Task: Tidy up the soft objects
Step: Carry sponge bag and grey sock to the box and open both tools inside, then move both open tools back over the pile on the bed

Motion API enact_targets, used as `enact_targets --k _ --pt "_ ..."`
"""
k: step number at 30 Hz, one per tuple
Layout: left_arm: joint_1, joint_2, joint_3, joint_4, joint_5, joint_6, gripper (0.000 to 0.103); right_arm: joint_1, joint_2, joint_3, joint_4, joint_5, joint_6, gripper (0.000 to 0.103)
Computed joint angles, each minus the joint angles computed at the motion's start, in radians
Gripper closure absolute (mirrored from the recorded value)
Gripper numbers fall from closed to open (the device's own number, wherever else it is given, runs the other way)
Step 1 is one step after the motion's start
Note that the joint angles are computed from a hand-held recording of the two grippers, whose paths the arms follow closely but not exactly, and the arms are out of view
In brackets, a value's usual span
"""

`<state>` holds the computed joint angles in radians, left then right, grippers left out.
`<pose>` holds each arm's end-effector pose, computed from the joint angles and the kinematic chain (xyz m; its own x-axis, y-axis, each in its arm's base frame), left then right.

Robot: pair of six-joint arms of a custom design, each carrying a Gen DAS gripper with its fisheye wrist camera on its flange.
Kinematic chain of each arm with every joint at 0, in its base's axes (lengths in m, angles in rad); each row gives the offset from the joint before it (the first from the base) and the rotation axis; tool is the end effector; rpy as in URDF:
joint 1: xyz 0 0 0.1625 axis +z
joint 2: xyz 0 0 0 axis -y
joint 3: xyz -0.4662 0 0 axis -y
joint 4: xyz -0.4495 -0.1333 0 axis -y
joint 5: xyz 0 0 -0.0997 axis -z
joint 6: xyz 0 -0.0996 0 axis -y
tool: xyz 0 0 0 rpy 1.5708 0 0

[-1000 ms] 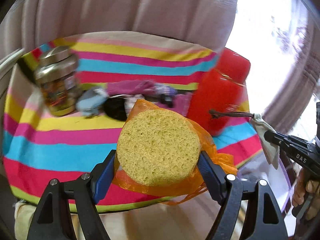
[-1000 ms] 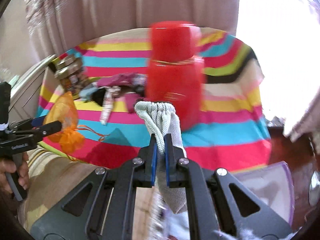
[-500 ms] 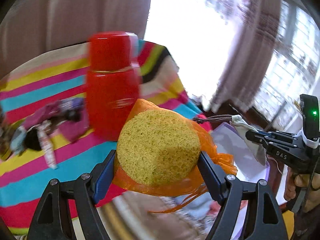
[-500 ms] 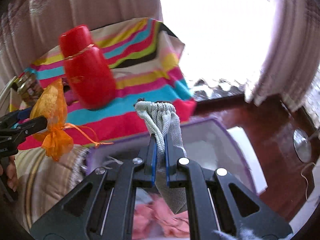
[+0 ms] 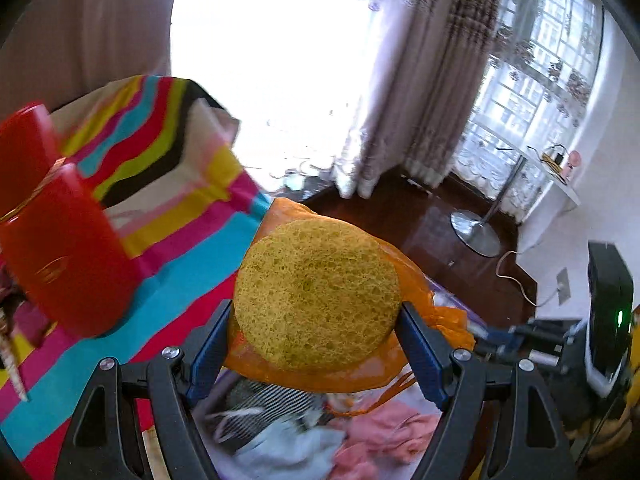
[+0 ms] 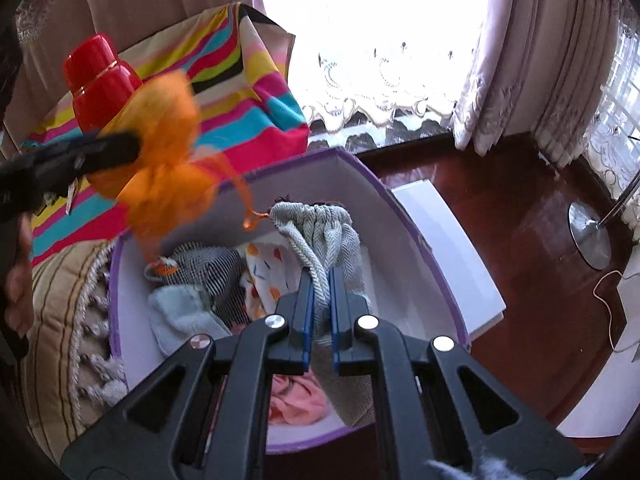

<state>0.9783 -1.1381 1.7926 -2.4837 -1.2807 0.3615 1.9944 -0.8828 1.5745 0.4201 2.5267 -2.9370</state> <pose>-0.2415 -0.6485 0.2453 -0.5907 0.7275 -0.3491 0.8006 0.5824 -0.1412 0.2851 -0.5058 0.1403 -0.7354 0.2569 0.6270 -0.2238 0.7814 -0.5826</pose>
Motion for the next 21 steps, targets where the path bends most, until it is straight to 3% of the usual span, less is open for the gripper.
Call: enact_targets --k 7,15,20,21 --pt "-0.004 0.085 -0.038 0.026 -0.025 -0.013 0.016 -0.02 -0.004 0.025 0.041 -0.037 0.033 0.094" --pt "0.023 0.077 -0.054 0.04 -0.018 -0.057 0.016 -0.023 0.019 0.0 0.055 -0.072 0.009 0.093" --pt "0.035 0.06 -0.061 0.04 -0.026 -0.055 0.016 -0.014 0.051 -0.041 0.086 -0.079 0.002 0.086" --pt "0.035 0.054 -0.058 0.037 -0.027 -0.05 0.016 -0.012 0.057 -0.05 0.094 -0.076 0.003 0.078"
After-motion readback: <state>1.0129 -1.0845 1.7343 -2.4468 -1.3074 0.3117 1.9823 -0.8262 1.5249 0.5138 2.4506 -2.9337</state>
